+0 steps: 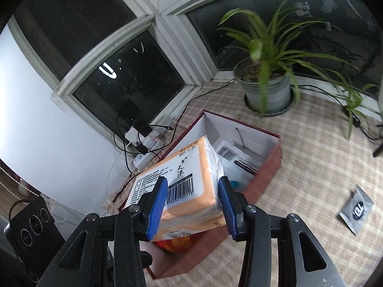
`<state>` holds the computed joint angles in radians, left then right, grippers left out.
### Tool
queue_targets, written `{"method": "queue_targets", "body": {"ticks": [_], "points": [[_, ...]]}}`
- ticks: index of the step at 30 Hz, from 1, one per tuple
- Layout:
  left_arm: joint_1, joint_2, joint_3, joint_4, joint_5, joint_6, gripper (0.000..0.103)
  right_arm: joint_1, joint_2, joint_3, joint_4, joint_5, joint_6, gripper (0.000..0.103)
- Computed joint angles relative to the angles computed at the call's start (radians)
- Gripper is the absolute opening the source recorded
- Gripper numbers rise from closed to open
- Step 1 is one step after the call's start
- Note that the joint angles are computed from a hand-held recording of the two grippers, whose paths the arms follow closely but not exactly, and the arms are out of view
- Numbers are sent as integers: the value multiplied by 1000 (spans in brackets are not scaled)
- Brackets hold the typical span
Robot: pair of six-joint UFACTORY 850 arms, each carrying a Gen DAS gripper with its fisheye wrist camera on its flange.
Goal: Organize soft objects
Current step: 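Carry the tissue pack with both grippers into the box and release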
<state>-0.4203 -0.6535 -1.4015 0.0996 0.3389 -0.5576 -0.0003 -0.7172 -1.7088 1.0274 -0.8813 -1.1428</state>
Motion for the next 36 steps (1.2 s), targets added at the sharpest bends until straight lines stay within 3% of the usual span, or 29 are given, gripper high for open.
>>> {"method": "queue_targets", "body": {"ticks": [6,11,23,25,36], "points": [[54,-31,-22,208,-6,-268,58,63,-73,-108,-84,14,90,40],[89,-72,-66,420,-13,-524,58,92,-156,-242,-116,-30,162,40],[116,-126,-144,529,-68,-678,58,133,-329,-529,-177,-111,302,40],[123,-127,-142,567,-51,-714,58,134,-342,-553,-180,-117,310,40],[128,-110,-122,472,-41,-613,58,121,-326,-537,-151,-103,297,40]]}}
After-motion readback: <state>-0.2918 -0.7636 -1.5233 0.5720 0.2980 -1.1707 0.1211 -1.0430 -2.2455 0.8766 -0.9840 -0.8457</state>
